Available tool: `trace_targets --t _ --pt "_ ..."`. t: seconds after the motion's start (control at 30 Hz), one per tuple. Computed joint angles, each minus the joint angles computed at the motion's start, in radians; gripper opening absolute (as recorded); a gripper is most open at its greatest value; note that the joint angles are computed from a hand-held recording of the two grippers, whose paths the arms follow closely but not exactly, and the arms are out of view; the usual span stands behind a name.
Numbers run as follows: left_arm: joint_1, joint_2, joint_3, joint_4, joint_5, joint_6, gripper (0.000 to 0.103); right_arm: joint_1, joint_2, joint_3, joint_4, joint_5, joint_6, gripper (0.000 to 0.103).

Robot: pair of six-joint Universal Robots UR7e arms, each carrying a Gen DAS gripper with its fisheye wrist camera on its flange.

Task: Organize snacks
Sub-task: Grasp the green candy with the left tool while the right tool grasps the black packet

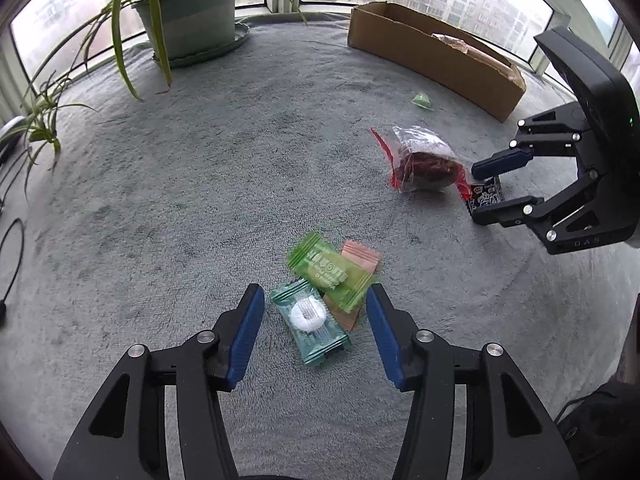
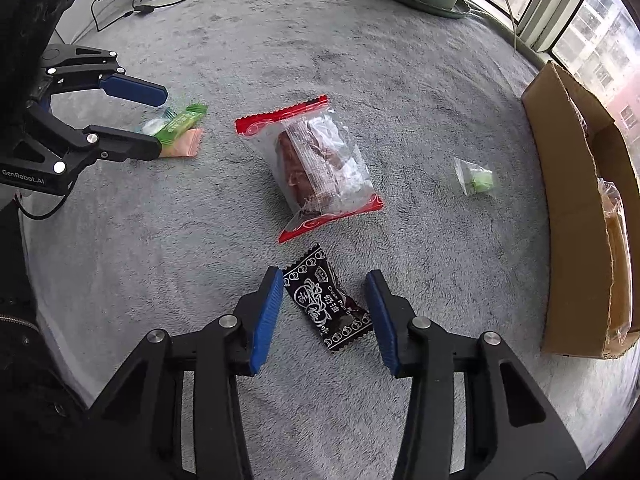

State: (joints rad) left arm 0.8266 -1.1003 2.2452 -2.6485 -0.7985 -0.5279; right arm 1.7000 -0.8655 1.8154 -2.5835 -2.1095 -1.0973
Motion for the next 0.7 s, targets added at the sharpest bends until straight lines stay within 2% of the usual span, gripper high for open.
trace_targets --t 0.1,0.27,0.37,0.57,0.6,0.7 --pt "0.017 0.006 -0.016 -0.018 -0.036 0.009 0.052 0.000 0.002 -0.001 0.000 -0.002 0.002 0.045" --pt "0.040 0.034 -0.051 -0.016 -0.053 0.022 0.052 0.001 0.000 0.004 -0.010 -0.004 0.004 0.045" --pt "0.041 0.046 -0.064 -0.016 -0.052 0.035 0.041 0.000 0.000 0.003 -0.010 -0.005 0.012 0.045" --pt "0.032 0.043 -0.048 -0.029 -0.037 0.054 0.030 -0.001 -0.003 0.002 -0.006 -0.005 0.029 0.034" --pt "0.033 0.040 -0.044 -0.033 -0.041 0.053 0.029 -0.002 -0.004 0.002 -0.008 -0.005 0.029 0.028" --pt "0.036 0.033 -0.039 -0.042 -0.048 0.047 0.025 -0.004 -0.008 0.006 -0.022 -0.003 0.034 0.022"
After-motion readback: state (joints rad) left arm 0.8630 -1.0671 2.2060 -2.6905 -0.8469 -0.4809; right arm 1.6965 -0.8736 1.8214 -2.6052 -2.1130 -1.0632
